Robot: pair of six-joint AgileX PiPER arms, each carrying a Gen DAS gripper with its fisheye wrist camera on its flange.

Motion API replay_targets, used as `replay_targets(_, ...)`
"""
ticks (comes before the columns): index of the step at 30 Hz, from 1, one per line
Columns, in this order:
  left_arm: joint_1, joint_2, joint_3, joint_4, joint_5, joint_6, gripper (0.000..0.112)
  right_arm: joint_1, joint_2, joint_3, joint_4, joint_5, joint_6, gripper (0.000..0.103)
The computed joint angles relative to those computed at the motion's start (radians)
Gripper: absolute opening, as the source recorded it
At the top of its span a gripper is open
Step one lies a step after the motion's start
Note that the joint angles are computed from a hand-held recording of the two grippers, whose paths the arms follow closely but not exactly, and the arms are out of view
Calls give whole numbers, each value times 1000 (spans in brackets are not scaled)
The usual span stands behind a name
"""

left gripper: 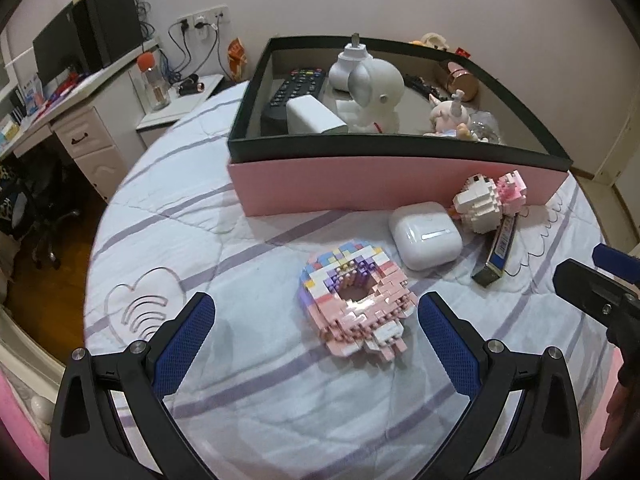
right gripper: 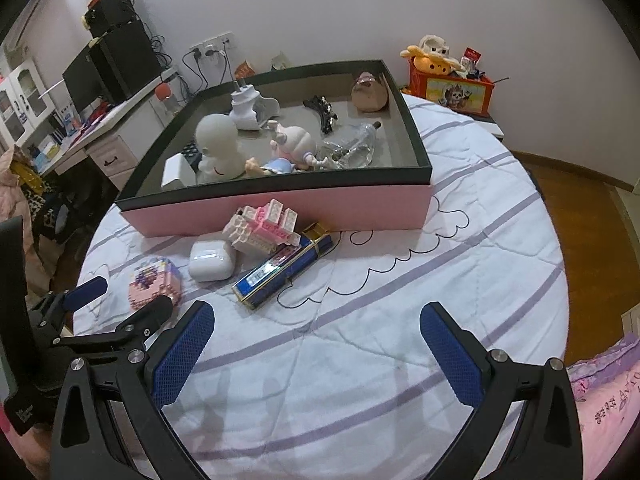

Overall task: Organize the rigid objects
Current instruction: 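Grasp the pastel block donut with the left tool while the right tool grasps the blue lighter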

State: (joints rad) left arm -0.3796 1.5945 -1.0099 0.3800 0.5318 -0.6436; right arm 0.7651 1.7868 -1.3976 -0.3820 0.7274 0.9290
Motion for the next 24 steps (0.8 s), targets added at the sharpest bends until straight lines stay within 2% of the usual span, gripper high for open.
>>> replay_targets(8, 19, 64, -14, 21, -68, 11, 102, -24, 58, -38, 20, -14, 5, 103)
replay_targets(13, 50, 64, 4, -33, -129, 97, 92, -29, 105, -86, 30, -10, 5, 96)
replay_targets(17, 70, 60, 10, -90, -149, 183, 86, -20, 152, -139, 23, 15, -1, 85)
replay_targets(18, 74, 56, 15, -99, -154, 198, 83, -15, 169, -160, 17, 30, -1, 81)
replay_targets(22, 84, 33, 44, -104, -169, 226, 70, 18, 225, -230, -52, 114, 14, 75)
replay_targets(24, 100, 21, 56, -153, -179, 285, 69, 37, 228, -233, -95, 146, 27, 65)
